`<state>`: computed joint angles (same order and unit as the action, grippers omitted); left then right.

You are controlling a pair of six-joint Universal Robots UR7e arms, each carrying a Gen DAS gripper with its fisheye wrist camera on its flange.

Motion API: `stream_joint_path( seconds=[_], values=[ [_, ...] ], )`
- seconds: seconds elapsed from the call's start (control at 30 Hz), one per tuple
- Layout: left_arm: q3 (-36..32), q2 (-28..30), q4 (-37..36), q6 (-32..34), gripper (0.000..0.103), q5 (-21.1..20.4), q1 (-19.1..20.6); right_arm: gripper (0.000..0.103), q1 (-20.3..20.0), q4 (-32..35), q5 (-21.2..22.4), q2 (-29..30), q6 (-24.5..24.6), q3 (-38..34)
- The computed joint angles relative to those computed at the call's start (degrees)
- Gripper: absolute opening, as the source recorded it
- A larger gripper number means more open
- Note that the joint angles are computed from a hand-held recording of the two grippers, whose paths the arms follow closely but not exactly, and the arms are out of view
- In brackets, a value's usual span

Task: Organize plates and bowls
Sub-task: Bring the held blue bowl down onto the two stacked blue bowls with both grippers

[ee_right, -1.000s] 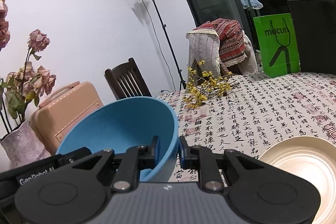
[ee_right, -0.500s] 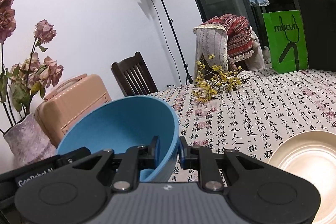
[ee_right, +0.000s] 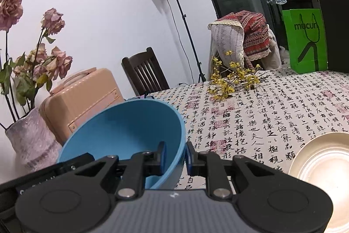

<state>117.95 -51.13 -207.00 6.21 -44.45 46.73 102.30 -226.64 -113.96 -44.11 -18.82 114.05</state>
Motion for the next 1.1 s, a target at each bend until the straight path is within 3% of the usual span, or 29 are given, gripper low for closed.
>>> stream_joint_path(
  seconds=[0.63,1.1],
  values=[
    [2.31,-1.53,-1.24,1.32,0.025,1.53,1.47,0.018,0.76,2.65,0.54,2.64,-1.12,-1.52],
    [2.36,-0.43,-0.70,1.91,0.025,2.75,3.01,0.018,1.13,1.48,-1.32,5.87,-5.70,-3.24]
  ],
)
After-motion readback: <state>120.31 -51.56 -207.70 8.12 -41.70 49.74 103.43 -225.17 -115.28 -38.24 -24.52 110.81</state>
